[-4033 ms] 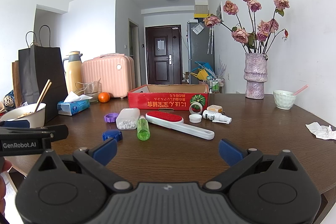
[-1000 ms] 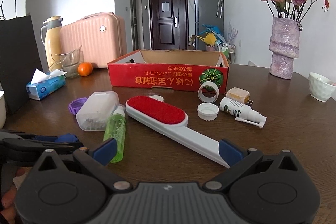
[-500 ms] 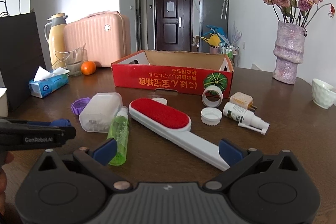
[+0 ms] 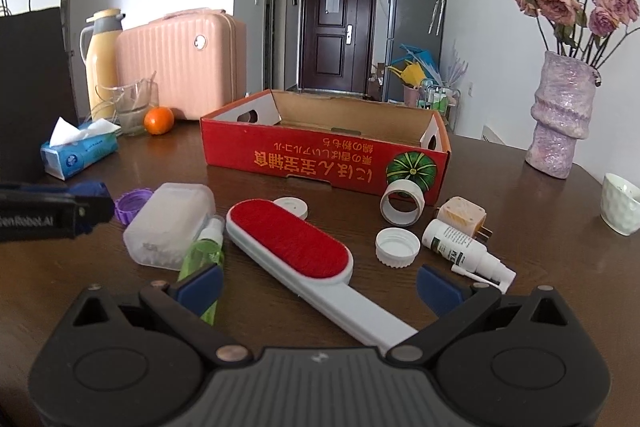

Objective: Organize rigid objects
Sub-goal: 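Lift the blue cap with the left gripper while the right gripper grasps the lint brush, then carry the blue cap and lint brush over the red cardboard box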

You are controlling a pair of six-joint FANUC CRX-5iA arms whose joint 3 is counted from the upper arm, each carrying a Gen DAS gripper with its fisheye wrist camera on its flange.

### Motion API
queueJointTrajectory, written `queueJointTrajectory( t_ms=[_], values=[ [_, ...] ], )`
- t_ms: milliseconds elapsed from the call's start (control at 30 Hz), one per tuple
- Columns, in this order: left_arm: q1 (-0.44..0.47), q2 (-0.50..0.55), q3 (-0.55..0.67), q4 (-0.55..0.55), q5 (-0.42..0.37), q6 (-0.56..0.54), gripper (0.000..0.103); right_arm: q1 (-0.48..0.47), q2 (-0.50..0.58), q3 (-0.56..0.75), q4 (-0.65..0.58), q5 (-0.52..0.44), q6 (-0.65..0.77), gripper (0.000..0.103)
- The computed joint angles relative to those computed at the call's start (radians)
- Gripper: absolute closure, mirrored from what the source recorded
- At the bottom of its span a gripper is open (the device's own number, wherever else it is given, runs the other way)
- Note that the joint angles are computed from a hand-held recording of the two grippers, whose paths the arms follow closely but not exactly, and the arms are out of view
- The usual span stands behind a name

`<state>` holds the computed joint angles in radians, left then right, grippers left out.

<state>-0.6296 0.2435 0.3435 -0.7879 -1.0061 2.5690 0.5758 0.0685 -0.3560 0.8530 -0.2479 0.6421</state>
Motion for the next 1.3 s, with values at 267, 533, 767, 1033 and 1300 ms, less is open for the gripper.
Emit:
queueJointTrajectory(
  t_ms=[267,533,767,1033,1300],
  values=[
    [0.039,0.031,0.037,0.028,0.022,-0.048,0.048,0.032,0.089,0.168,-0.293,-0.126,0.319,0.001],
    [0.075,0.053,0.049,0.051,0.044,-0.060,0.048,0.027,0.199,0.344,-0.464,-0.223,0.482,0.001],
    [0.105,0.062,0.045,0.083,0.052,-0.064,0.048,0.005,0.267,0.481,-0.663,-0.319,0.622,0.001],
    [0.102,0.060,0.041,0.075,0.054,-0.057,0.048,0.007,0.288,0.507,-0.704,-0.335,0.676,0.013],
    [0.087,0.060,0.044,0.040,0.037,-0.025,0.048,0.024,0.250,0.449,-0.670,-0.286,0.680,0.048]
  ],
)
